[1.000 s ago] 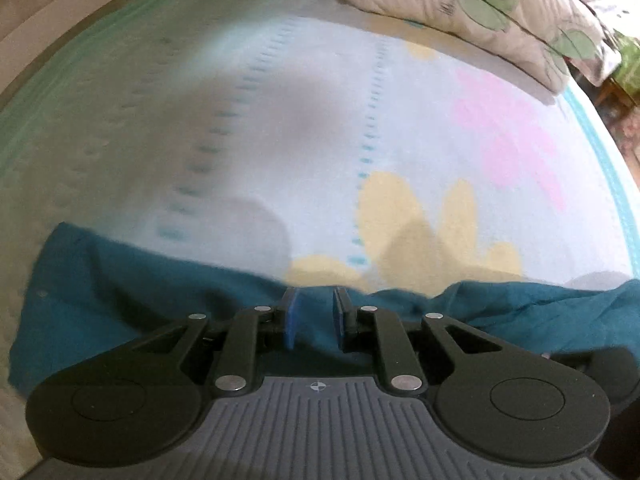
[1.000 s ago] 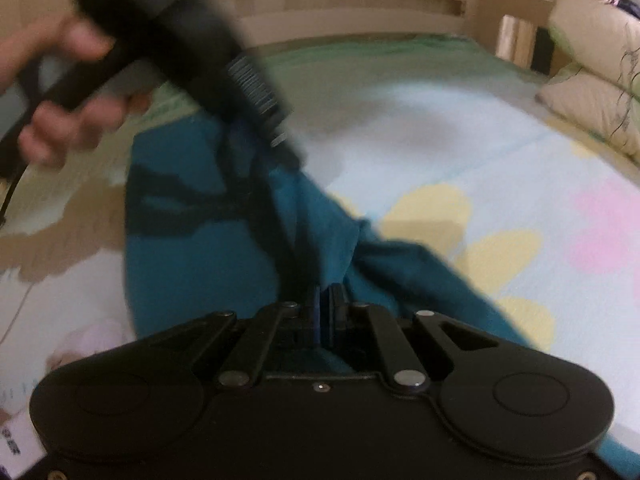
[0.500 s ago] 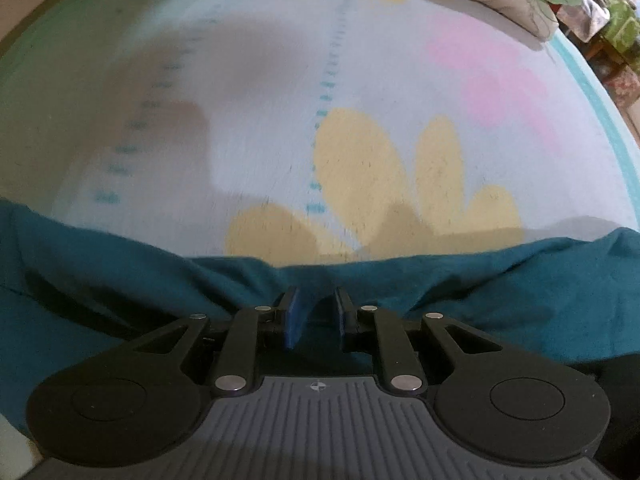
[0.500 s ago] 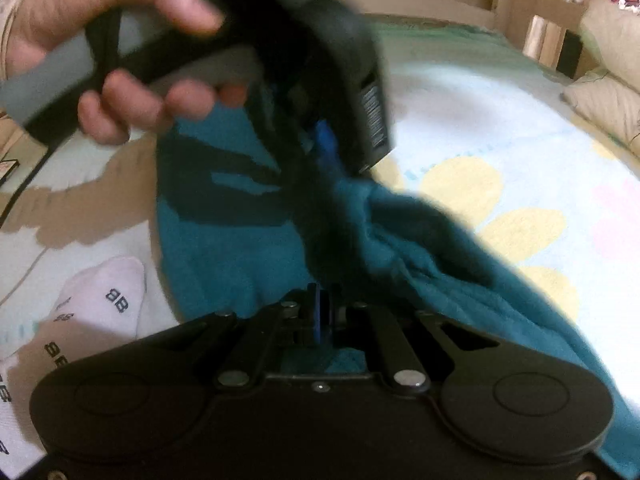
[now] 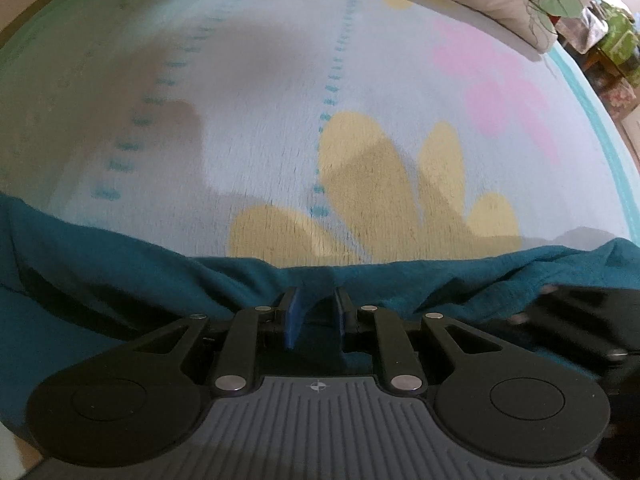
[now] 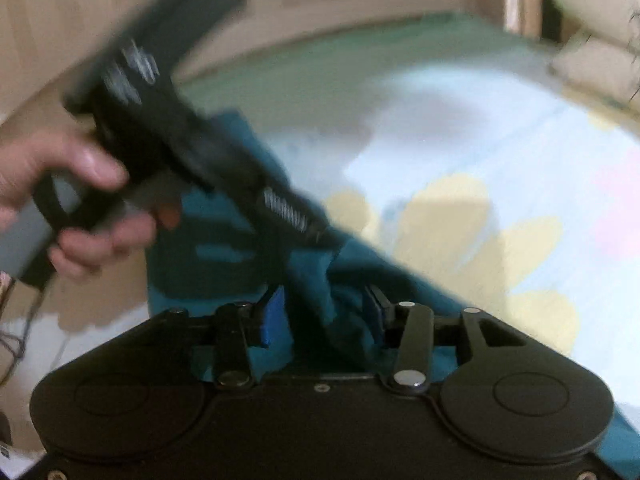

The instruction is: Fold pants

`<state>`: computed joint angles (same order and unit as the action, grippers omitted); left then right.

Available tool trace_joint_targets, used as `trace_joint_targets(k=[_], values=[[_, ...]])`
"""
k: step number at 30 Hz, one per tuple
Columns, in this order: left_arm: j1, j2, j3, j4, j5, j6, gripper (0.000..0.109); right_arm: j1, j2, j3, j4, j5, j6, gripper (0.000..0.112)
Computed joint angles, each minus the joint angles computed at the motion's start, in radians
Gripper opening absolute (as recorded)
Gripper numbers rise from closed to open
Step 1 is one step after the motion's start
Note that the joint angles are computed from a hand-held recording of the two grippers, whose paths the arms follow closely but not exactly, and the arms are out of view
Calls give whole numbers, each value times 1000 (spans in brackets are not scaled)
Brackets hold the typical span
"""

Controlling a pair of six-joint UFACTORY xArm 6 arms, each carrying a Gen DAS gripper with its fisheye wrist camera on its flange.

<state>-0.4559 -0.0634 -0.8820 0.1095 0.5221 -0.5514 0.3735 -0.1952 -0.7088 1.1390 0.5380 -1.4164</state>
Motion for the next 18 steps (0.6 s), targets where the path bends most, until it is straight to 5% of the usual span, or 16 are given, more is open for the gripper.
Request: trace_joint_targets(k=[5, 10, 18], values=[[19, -116, 74, 136, -41, -80, 17, 20, 80, -52, -8, 9, 26, 54], [49, -254, 186, 297, 28, -151, 17, 42, 130, -112, 60, -19, -7, 54], [127, -355, 347, 234, 78, -74, 18, 50, 174, -156, 112, -53, -13, 54]])
